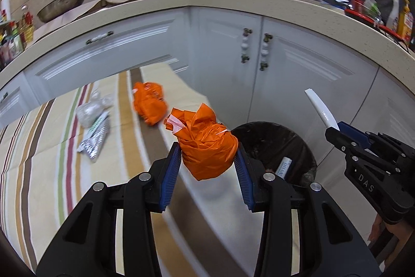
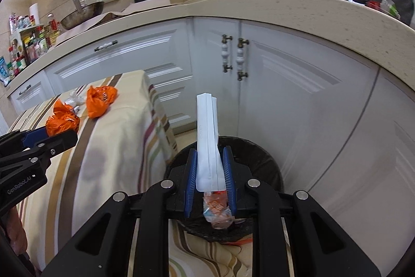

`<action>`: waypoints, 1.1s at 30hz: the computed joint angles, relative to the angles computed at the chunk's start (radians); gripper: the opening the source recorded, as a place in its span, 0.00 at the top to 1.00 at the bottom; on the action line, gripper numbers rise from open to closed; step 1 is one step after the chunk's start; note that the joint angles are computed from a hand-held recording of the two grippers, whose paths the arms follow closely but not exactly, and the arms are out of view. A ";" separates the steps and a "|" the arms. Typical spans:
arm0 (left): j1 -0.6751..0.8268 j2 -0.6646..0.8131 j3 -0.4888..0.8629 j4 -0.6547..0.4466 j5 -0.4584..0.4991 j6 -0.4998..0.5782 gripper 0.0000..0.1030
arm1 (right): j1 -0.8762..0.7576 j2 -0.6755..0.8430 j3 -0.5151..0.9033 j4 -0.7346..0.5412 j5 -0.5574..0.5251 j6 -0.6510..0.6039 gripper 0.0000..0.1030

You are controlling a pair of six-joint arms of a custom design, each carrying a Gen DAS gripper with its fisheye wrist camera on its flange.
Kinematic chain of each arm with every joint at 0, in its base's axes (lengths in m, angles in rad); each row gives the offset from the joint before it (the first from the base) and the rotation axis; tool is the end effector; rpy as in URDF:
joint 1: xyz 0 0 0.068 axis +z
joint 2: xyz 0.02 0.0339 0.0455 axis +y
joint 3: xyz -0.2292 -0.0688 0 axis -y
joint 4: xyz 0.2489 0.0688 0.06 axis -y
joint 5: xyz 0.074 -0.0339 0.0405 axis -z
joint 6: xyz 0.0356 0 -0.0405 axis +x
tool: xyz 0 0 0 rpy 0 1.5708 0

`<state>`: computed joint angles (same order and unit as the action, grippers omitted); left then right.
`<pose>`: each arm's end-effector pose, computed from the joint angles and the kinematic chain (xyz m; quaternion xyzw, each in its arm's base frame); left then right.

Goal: Collect trash
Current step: 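Carry both items over the black bin and open both grippers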

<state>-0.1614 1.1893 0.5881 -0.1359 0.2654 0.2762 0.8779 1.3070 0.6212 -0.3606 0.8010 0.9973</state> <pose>0.2493 -0.0500 0.1621 0.2490 0.8731 -0.0978 0.4076 0.1732 0.1686 0.1381 0.1539 0.8818 -0.0304 0.4448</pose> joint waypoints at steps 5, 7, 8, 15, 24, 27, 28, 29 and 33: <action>-0.129 0.061 0.020 0.043 -0.068 -0.049 0.61 | -0.029 -0.073 -0.070 -0.008 0.002 0.012 0.79; -0.168 0.087 0.032 0.052 -0.086 -0.064 0.61 | -0.040 -0.090 -0.092 0.001 -0.003 0.012 0.79; -0.190 0.106 0.040 0.060 -0.099 -0.071 0.61 | -0.047 -0.095 -0.101 0.008 -0.007 0.009 0.79; -0.300 0.222 0.096 0.113 -0.183 -0.111 0.61 | -0.111 -0.108 -0.164 0.096 -0.041 -0.034 0.79; -0.378 0.392 0.216 0.127 -0.286 -0.124 0.35 | -0.234 -0.066 -0.233 0.268 -0.106 -0.100 0.57; -0.368 0.378 0.203 0.138 -0.285 -0.119 0.31 | -0.228 -0.083 -0.240 0.252 -0.098 -0.084 0.56; -0.361 0.372 0.199 0.136 -0.280 -0.117 0.30 | -0.223 -0.087 -0.240 0.244 -0.092 -0.078 0.56; -0.357 0.366 0.197 0.130 -0.278 -0.119 0.30 | -0.217 -0.092 -0.240 0.233 -0.086 -0.069 0.55; -0.313 0.313 0.167 0.111 -0.250 -0.116 0.30 | -0.188 -0.110 -0.221 0.188 -0.064 -0.036 0.51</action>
<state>-0.4747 1.5028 0.7556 -0.0247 0.0150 0.1598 0.6902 1.1968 0.3998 -0.1730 0.7373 0.9610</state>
